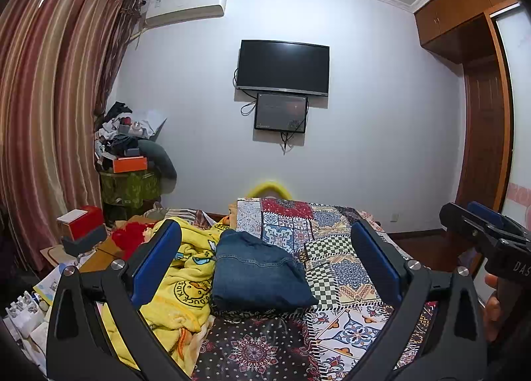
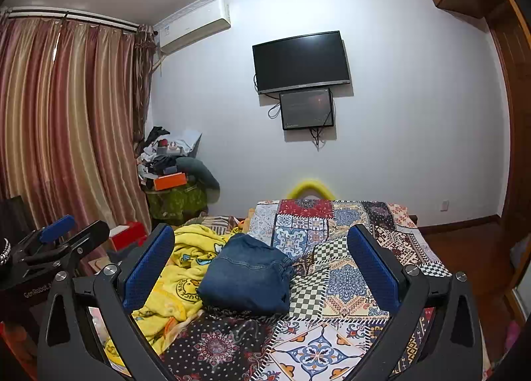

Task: Fold large clothes

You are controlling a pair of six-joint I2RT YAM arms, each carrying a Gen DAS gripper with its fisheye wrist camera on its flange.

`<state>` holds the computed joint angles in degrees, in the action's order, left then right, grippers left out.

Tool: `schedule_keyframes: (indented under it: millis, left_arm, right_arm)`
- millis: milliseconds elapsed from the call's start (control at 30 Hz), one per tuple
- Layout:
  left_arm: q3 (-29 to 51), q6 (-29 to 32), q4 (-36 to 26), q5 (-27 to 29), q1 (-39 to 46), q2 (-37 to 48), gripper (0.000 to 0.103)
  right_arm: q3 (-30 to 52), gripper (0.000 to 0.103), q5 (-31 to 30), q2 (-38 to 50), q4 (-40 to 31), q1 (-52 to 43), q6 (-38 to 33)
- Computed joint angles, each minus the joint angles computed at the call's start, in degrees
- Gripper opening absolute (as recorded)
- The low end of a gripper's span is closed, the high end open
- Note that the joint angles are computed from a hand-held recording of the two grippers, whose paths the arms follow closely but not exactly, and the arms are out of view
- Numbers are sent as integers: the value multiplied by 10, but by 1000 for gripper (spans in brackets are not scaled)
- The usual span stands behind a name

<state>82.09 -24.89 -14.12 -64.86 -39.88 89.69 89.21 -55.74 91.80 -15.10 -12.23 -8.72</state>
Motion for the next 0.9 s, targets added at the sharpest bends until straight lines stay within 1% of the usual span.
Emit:
schedule_keyframes:
  millis: [300, 600, 700, 900]
  left_arm:
    - [6, -1, -6, 5, -1, 3, 103]
    - [5, 19, 3, 18, 0, 0, 103]
    - [9, 20, -3, 31, 2, 1, 103]
    - [14, 14, -7, 34, 2, 6, 103]
  right_arm:
    - [9, 103, -2, 5, -6, -1, 1]
    - [3, 103, -2, 4, 1, -4, 4]
    - [3, 103, -1, 4, 0, -3, 3]
    - [3, 103, 3, 3, -1, -2, 2]
